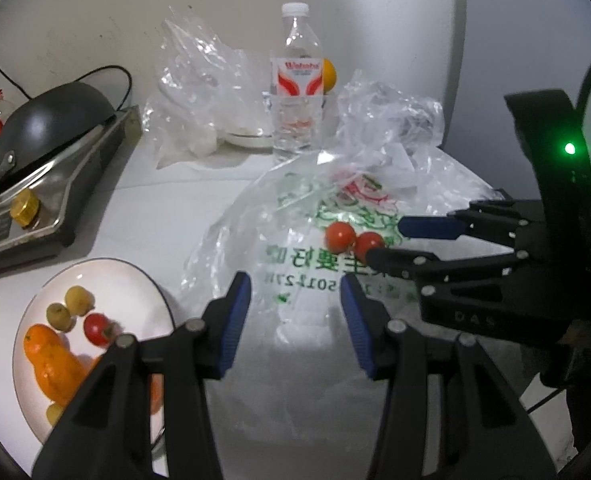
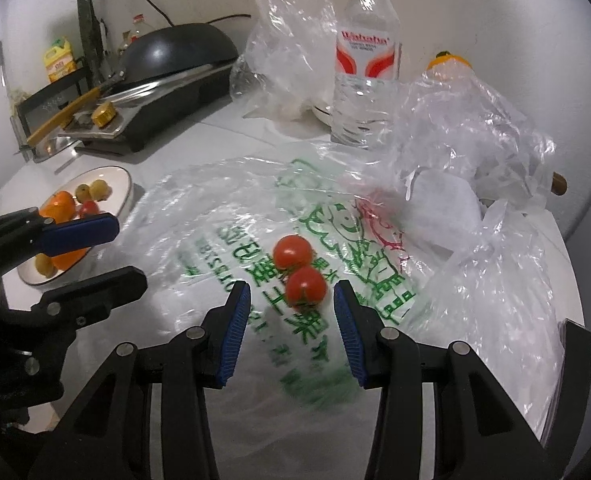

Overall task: Organize fruits
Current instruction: 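Grasp a cherry tomato with the right gripper while the left gripper grasps another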

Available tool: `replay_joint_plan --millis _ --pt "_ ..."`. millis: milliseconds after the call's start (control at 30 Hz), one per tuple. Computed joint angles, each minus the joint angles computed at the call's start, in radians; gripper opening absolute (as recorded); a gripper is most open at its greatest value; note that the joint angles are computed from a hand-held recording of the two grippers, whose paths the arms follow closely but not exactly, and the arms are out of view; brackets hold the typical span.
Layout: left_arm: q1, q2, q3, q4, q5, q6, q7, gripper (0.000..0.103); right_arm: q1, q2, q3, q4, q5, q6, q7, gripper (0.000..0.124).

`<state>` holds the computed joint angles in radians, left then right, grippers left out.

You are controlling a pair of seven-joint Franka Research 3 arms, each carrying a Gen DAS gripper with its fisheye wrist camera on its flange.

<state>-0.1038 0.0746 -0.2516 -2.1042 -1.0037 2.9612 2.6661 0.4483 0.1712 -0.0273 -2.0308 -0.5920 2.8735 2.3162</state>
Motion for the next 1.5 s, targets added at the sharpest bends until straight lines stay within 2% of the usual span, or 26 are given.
replay_joint_plan --millis 100,200,433,467,633,800,1033,1233,1367,1500 --pt "-0.001 0.021 -0.002 0.017 0.034 0.003 -0.026 0.048 -0.017 0.022 0.014 0.016 0.065 -0.007 -0.066 0.046" --pt "0.008 0.039 -0.012 0.034 0.067 0.0 -0.057 0.048 -0.031 0.043 0.029 0.034 0.155 -0.012 -0.156 0.037" --pt "0.032 0.068 -0.038 0.056 0.174 0.002 -0.147 0.048 -0.019 0.074 0.014 0.063 0.255 -0.032 -0.248 0.032" --pt "0.035 0.072 -0.041 0.058 0.187 0.003 -0.159 0.048 -0.021 0.076 0.014 0.063 0.269 -0.031 -0.263 0.028" --pt "0.045 0.087 -0.057 0.069 0.276 0.005 -0.232 0.048 -0.021 0.066 0.013 0.048 0.315 -0.015 -0.315 0.028" --pt "0.05 0.097 -0.072 0.079 0.35 0.01 -0.292 0.048 -0.019 0.034 -0.001 0.014 0.318 0.017 -0.317 0.028" --pt "0.05 0.127 -0.09 0.109 0.459 0.015 -0.372 0.048 -0.029 -0.009 -0.024 -0.032 0.254 0.051 -0.263 0.028" --pt "0.02 0.183 -0.066 0.163 0.668 -0.001 -0.551 0.048 -0.069 -0.04 -0.015 -0.074 0.244 0.081 -0.25 0.028" --pt "-0.031 0.226 -0.01 0.208 0.85 -0.026 -0.709 0.048 -0.088 -0.047 -0.008 -0.088 0.253 0.089 -0.257 0.028" --pt "-0.012 0.261 -0.032 0.25 0.925 -0.06 -0.766 0.048 -0.103 -0.049 -0.001 -0.094 0.271 0.101 -0.282 0.028"
